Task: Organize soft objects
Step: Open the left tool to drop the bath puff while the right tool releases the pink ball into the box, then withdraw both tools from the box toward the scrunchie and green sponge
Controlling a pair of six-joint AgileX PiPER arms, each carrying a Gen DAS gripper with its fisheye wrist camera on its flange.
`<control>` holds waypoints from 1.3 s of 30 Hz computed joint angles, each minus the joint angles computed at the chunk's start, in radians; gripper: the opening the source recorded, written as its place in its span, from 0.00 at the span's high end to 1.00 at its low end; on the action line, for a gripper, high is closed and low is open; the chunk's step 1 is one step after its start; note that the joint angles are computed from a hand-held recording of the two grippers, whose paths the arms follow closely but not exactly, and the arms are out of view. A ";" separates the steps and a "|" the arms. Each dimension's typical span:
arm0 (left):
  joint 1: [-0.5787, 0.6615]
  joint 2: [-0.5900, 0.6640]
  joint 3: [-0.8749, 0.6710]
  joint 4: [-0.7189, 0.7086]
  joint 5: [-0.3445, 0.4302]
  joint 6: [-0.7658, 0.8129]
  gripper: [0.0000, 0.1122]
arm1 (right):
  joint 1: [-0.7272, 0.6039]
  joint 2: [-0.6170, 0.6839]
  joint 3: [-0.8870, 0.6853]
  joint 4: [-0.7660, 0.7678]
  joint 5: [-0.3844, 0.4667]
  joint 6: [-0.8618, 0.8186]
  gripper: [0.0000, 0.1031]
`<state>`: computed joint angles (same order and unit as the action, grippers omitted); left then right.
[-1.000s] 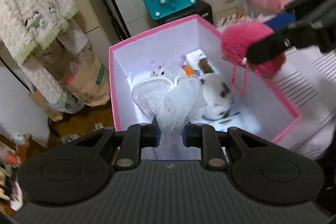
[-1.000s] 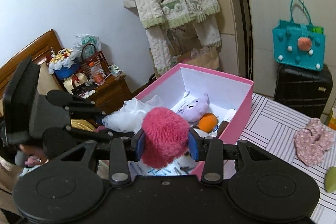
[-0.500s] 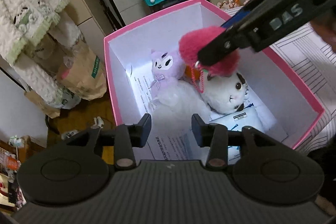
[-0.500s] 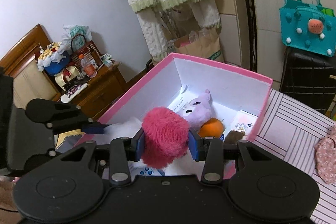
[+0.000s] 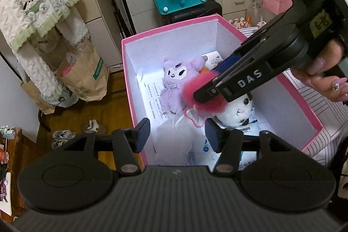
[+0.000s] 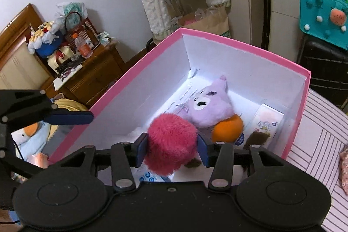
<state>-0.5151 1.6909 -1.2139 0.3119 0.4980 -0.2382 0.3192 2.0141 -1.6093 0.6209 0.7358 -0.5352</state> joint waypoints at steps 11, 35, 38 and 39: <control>0.007 -0.048 0.027 -0.090 -0.012 0.051 0.35 | -0.057 -0.233 0.269 0.139 -0.108 -0.165 0.42; -0.204 -0.224 0.043 -0.127 0.163 0.023 0.21 | -0.214 -0.801 0.709 0.172 -0.006 -0.321 0.34; -0.260 -0.209 0.024 -0.115 0.194 0.003 0.21 | -0.281 -0.853 0.748 0.181 0.057 -0.348 0.33; -0.278 -0.203 0.018 -0.113 0.201 0.000 0.20 | -0.301 -0.868 0.759 0.179 0.077 -0.352 0.33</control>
<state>-0.7928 1.4881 -1.1961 0.1992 0.6991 -0.2380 0.0183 1.1460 -0.8498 0.8002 0.8125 -0.8875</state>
